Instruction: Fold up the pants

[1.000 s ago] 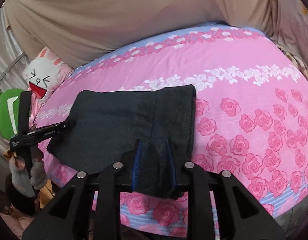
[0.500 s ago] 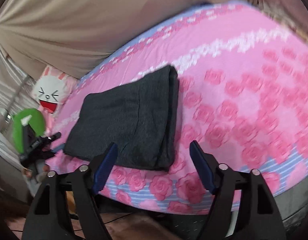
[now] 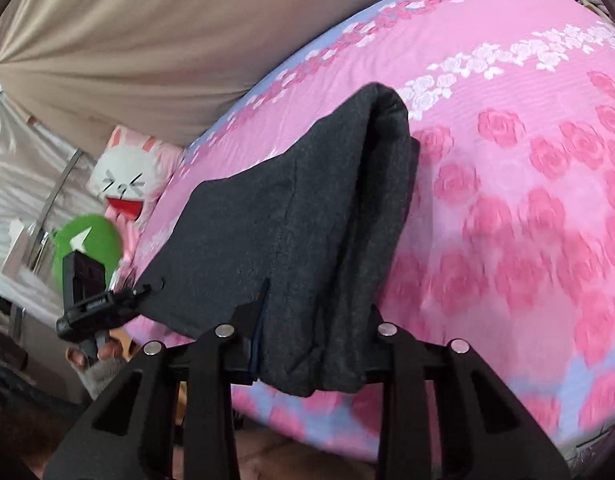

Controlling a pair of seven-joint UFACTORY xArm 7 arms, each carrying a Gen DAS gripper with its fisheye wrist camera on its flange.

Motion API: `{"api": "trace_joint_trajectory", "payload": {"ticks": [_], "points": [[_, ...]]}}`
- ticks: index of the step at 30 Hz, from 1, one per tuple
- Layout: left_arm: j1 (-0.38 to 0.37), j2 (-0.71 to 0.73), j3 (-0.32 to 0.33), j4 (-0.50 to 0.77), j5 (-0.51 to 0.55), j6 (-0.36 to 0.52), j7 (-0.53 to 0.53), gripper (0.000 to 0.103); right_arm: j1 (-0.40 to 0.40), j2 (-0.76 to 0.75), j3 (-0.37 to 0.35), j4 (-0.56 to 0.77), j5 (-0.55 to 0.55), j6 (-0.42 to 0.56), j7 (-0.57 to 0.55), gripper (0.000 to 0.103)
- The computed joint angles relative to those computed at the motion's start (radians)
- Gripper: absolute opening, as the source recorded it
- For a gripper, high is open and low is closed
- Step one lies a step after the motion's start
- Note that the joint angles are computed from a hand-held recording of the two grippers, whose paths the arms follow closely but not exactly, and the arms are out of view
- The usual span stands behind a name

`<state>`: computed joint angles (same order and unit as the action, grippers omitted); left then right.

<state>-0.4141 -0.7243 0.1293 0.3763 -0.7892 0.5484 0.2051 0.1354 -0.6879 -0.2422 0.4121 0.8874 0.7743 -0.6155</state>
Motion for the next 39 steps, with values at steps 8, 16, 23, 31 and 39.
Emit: {"api": "trace_joint_trajectory", "payload": {"ticks": [8,16,23,31,39], "points": [[-0.127,0.069,0.072,-0.028,-0.143,-0.152,0.055,0.065,0.021,0.052,-0.023,-0.014,0.067,-0.025,-0.042,0.048],[-0.052,-0.006,-0.062,0.033,-0.001,-0.148,-0.028,0.01,0.021,-0.109,0.05,-0.017,0.013,-0.099,-0.003,0.03],[-0.039,-0.154,-0.11,0.124,0.188,-0.156,-0.114,0.009,0.124,-0.258,0.027,0.072,-0.045,-0.198,-0.004,0.03],[-0.027,-0.116,-0.133,0.299,0.391,-0.263,-0.131,0.009,0.37,-0.204,-0.043,0.248,-0.061,-0.433,-0.093,0.03],[-0.024,0.081,-0.1,0.502,0.517,-0.408,-0.119,0.01,0.703,-0.067,-0.211,0.446,-0.076,-0.647,-0.193,0.03]]}}
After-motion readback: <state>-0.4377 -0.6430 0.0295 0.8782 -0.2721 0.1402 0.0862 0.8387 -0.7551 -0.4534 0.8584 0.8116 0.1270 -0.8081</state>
